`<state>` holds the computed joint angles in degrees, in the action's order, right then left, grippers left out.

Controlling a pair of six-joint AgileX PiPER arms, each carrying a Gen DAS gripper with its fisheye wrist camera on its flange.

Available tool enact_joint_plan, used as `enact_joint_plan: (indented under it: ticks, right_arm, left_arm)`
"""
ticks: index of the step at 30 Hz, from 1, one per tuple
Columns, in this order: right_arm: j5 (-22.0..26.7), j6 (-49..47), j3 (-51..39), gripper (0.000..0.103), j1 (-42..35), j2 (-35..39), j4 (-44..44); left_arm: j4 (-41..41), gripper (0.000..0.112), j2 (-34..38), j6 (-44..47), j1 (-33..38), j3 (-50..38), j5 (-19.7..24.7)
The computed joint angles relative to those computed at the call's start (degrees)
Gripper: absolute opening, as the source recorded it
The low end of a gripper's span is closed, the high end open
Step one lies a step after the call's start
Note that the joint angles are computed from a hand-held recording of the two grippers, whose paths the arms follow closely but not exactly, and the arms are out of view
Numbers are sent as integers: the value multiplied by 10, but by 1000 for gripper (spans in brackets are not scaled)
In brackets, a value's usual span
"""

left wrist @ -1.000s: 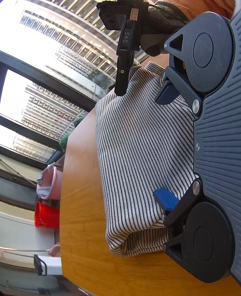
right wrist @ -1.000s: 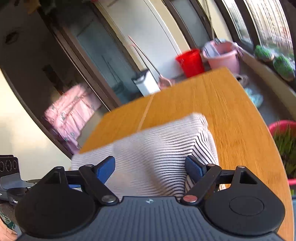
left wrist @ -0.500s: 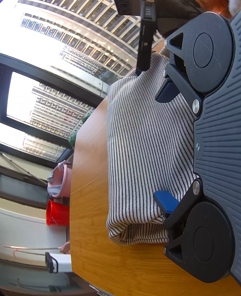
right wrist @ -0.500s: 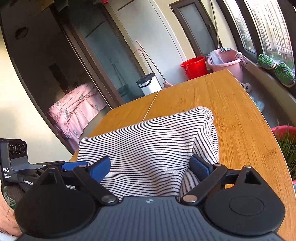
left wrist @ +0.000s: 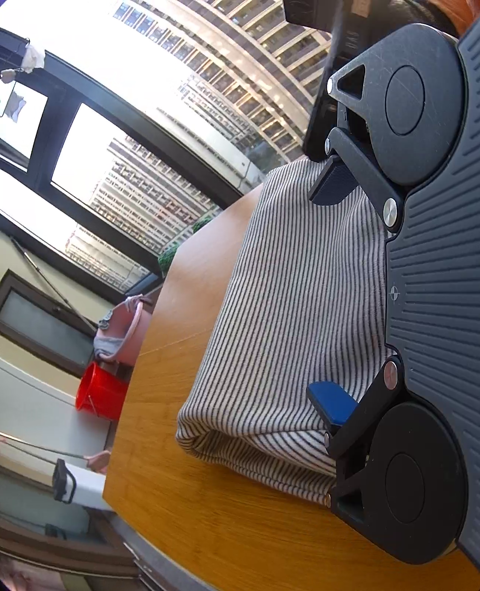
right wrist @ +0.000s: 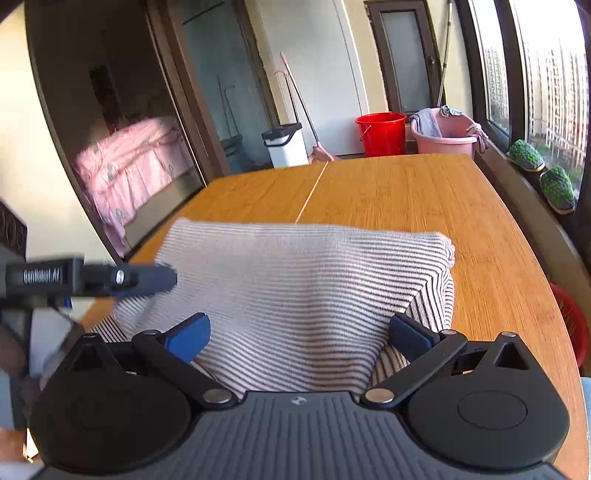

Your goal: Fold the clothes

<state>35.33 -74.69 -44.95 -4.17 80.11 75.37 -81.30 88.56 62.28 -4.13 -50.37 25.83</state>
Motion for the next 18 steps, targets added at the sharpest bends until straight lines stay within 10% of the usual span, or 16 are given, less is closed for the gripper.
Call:
enact_joint_plan:
  ticks: [4,8,18]
  right_arm:
    - [-17,-37,-47,99,-4,27,40]
    - [-29,22,-121,66,39,103,-61]
    - [-86,95,-159,66,51,163,-130]
  left_arm:
    - [-47,103,16,49,11,8,14]
    - [-33,103,12,49,16,13,25]
    - [8,103,94,34,12,-94,-30]
